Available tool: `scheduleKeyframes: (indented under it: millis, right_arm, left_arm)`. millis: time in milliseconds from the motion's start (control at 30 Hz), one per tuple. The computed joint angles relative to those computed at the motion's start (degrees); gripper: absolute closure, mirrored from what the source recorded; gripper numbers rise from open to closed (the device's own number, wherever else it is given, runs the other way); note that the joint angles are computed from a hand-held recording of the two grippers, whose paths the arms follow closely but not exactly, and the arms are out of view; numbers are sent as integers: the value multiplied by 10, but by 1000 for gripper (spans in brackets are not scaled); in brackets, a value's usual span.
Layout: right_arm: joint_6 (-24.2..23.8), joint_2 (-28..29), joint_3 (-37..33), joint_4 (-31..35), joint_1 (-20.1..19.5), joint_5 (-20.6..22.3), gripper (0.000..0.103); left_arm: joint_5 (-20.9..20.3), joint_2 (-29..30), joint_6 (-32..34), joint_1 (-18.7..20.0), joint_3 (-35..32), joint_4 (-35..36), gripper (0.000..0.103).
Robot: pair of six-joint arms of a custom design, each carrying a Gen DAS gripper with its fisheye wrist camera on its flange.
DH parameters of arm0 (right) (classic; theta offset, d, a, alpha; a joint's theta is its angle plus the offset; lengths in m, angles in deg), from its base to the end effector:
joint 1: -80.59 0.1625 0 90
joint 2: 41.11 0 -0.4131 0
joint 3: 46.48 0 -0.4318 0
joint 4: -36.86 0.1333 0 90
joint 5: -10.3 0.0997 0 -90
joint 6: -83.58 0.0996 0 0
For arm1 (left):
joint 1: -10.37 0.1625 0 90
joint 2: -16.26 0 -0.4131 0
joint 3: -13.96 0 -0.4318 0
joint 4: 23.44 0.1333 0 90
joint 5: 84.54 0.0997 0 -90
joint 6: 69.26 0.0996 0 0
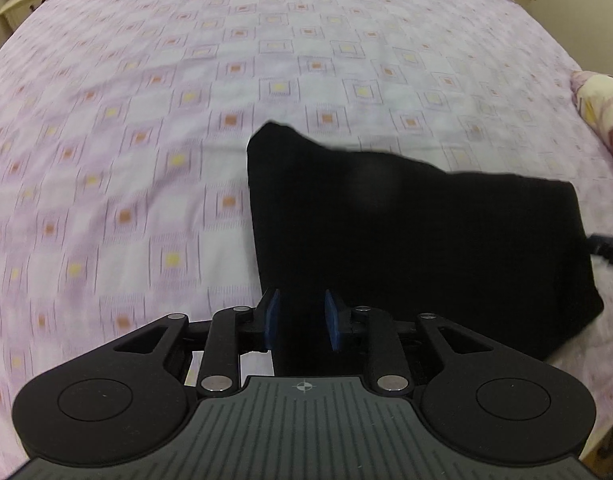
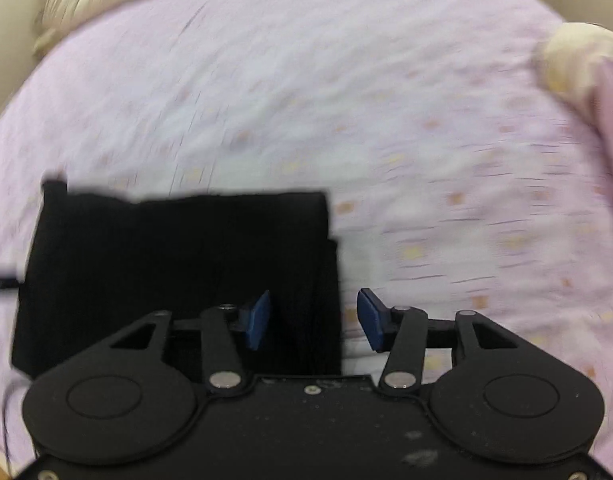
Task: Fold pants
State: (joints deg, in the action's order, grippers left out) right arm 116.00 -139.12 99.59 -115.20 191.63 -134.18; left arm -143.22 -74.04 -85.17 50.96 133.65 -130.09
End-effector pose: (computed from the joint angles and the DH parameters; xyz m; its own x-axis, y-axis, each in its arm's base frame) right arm 0.1715 -0.3002 0.2183 -0.7042 0.4646 0.5369 0.0346 0.7778 -0.6276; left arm -0.2232 -0.4350 0.2587 -0.6539 0.5216 -0.5481 0.5838 0.8086 0.0731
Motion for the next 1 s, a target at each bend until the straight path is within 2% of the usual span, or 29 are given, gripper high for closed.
scheduleKeyframes:
  millis: [67, 133, 200, 233, 300, 333, 433, 500, 567, 667, 700, 767, 833, 900, 1000]
  right_arm:
    - [-3, -11, 6, -6, 32, -21, 53]
    - [-41, -16, 10, -11, 54, -7, 53]
    - [-56, -16, 8, 35, 66, 9, 52]
    - [-48, -12, 6, 69, 66, 15, 51]
    - [2, -13, 8, 141, 53, 25, 48]
    - [20, -22, 16, 149, 41, 38, 45]
    - [61, -40, 28, 140, 36, 47, 40]
    - [59, -51, 26, 142, 41, 44, 39]
    - [43, -60, 29, 118, 45, 36, 37]
    - [18, -76, 34, 77, 24, 47, 33]
    - [8, -85, 37, 67, 9, 60, 32]
    - [-11, -85, 33, 44, -21, 94, 31]
    - [-34, -87, 31, 34, -58, 137, 29]
    - [-48, -82, 31, 21, -77, 161, 28]
    - [-70, -84, 37, -1, -100, 193, 19]
  left_arm:
    - [-6, -15, -7, -5, 8, 0, 79]
    - [-13, -19, -9, -11, 17, -4, 79]
    - [-14, -17, -6, -15, 25, -3, 78]
    - [-11, -17, -5, -17, 30, 0, 76]
    - [-4, -14, -5, -20, 39, 12, 72]
    - [-1, -12, -3, -19, 42, 12, 72]
    - [-4, -9, -5, -17, 36, 13, 71]
    - [-20, -15, -11, -9, 32, 6, 69]
    - [-40, -24, -10, 1, 28, -9, 57]
    - [-24, -33, -12, 2, 30, -30, 41]
    - [-18, -33, -8, 2, 31, -41, 40]
    - [-13, -25, -10, 7, 25, -45, 29]
    - [-19, -9, -10, 16, 12, -30, 26]
    - [-29, 7, -10, 27, 2, -21, 23]
    - [-44, 33, -9, 48, -11, -12, 15]
